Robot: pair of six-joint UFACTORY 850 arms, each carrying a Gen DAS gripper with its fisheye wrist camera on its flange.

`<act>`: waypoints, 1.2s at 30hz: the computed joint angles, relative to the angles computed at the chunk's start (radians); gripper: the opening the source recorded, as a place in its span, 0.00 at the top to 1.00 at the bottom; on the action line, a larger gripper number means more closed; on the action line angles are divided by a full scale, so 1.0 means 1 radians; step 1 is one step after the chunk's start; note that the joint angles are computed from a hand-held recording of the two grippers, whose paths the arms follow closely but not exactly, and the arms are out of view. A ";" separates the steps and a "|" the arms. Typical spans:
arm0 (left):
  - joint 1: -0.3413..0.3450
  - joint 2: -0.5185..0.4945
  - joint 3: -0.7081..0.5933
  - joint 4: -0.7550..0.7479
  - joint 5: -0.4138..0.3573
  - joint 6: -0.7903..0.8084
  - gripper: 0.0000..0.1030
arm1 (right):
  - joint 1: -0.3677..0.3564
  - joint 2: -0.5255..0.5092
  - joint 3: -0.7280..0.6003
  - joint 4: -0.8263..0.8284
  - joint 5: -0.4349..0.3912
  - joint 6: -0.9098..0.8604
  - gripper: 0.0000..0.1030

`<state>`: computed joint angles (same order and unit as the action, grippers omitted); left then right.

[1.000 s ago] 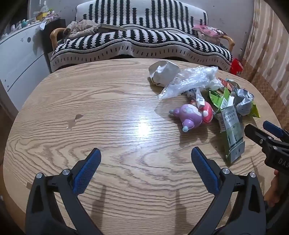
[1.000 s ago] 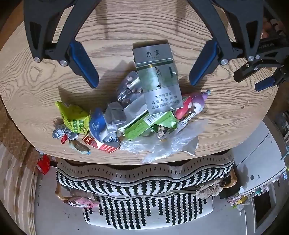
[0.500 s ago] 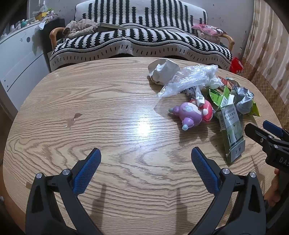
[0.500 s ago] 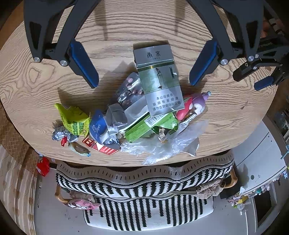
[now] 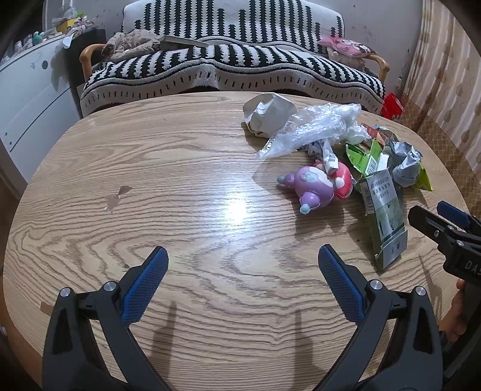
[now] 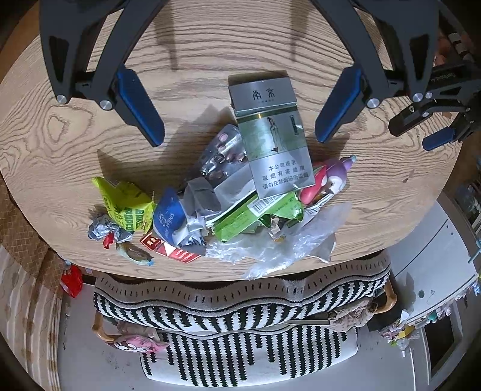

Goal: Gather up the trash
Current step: 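Move both grippers toward the trash pile on the table, then grasp the purple-pink toy with the left gripper while the right gripper grasps the white cigarette pack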

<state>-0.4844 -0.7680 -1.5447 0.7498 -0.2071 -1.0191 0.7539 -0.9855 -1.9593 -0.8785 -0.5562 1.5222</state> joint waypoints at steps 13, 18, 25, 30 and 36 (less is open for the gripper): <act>0.009 -0.049 -0.077 -0.327 -0.005 0.301 0.06 | 0.015 -0.097 -0.112 0.045 -0.087 -0.225 0.06; -0.006 -0.091 -0.153 -0.426 -0.022 0.411 0.06 | 0.011 -0.149 -0.202 0.194 -0.122 -0.393 0.06; -0.016 -0.224 -0.341 -0.581 -0.121 0.610 0.06 | -0.003 -0.175 -0.245 0.317 -0.104 -0.499 0.06; -0.012 -0.338 -0.522 -0.676 -0.192 0.743 0.06 | -0.017 -0.197 -0.264 0.385 -0.058 -0.535 0.22; -0.009 -0.363 -0.581 -0.804 -0.213 0.901 0.45 | -0.027 -0.144 -0.173 0.361 0.025 -0.489 0.47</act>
<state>-0.4933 -1.1307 -2.1257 -0.0543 -0.4203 -0.1182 0.7272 -1.1296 -2.1327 -0.5176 -0.5307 1.0328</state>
